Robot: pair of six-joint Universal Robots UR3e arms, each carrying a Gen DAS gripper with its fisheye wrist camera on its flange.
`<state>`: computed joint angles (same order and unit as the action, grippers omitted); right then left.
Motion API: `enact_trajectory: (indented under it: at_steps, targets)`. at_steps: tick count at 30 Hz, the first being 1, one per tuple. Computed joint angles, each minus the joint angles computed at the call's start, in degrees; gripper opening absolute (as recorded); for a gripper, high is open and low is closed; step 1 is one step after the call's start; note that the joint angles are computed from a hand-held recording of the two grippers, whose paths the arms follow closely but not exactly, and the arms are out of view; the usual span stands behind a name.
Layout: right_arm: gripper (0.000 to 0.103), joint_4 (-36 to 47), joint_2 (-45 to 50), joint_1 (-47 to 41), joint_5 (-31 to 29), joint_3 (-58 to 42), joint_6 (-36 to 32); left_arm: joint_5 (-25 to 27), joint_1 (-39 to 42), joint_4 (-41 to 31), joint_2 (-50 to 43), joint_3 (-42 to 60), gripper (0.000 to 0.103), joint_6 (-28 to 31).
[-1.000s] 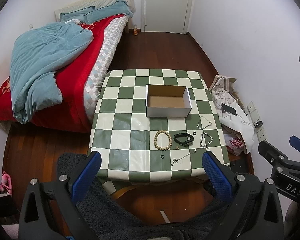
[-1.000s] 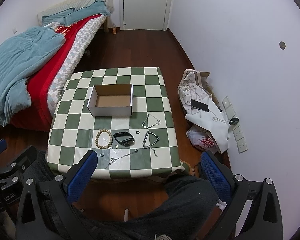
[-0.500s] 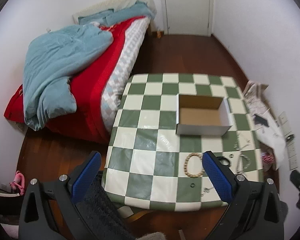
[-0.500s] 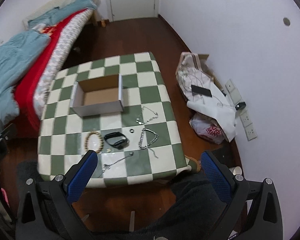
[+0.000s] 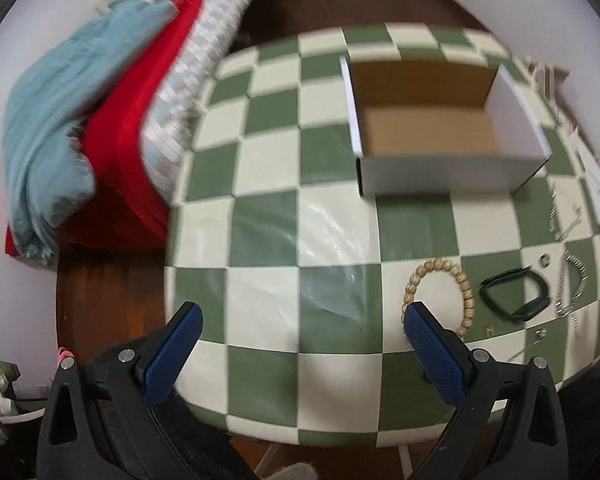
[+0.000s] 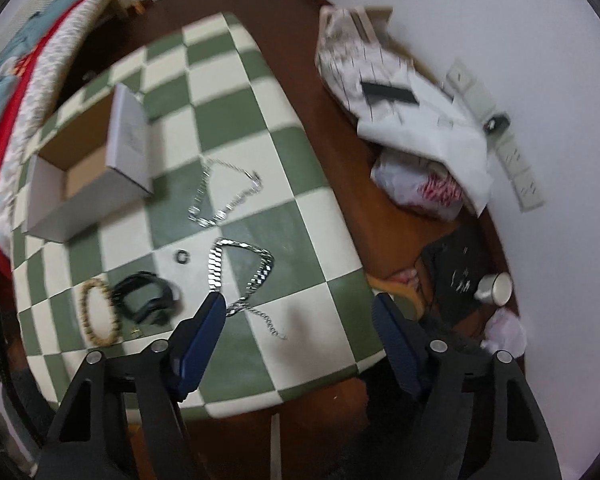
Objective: Organize jewelry
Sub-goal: 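Grasp the wooden bead bracelet with the left gripper while the right gripper grasps the silver chain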
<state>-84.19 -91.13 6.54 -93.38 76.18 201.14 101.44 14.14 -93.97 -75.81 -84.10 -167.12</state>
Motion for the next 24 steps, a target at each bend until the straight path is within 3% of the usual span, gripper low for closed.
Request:
enact_trajectory:
  at_steps: [5, 7, 10, 15, 17, 19, 22, 24]
  targets:
    - [0.075, -5.32, 1.1, -1.4, 1.13, 7.88, -0.42, -1.68, -1.13, 1.99, -3.67, -5.12, 0.102, -0.89]
    - [0.075, -7.52, 1.43, -1.92, 1.84, 10.67, -0.57, -2.72, -1.69, 2.76, -4.84, -6.72, 0.088, -1.18]
    - [0.075, -10.33, 2.28, -1.67, 1.99, 13.14, -0.52, -3.83, -2.88, 4.2, -6.38, -8.59, 0.078, -1.3]
    - [0.072, -14.63, 3.67, -0.32, 2.02, 14.94, -0.14, -5.76, -3.12, 7.02, -5.4, -10.62, 0.072, -0.65]
    - [0.068, -15.49, 5.16, 0.63, 1.66, 14.66, 0.26, -7.57, -2.29, 6.99, -4.72, -11.11, 0.063, 0.47]
    - [0.065, -17.91, 5.52, 2.11, 0.6, 14.93, 0.4, -10.27, -1.28, 6.04, -3.83, -11.38, 0.041, 1.63]
    - [0.062, -20.33, 5.61, 3.24, -0.08, 15.54, 0.9, -10.04, -2.13, 5.94, -3.15, -11.23, 0.012, 2.05]
    - [0.054, -21.51, 5.39, 3.94, -0.52, 15.98, 0.98, -9.21, -3.35, 7.18, -3.1, -11.93, 0.007, 1.72]
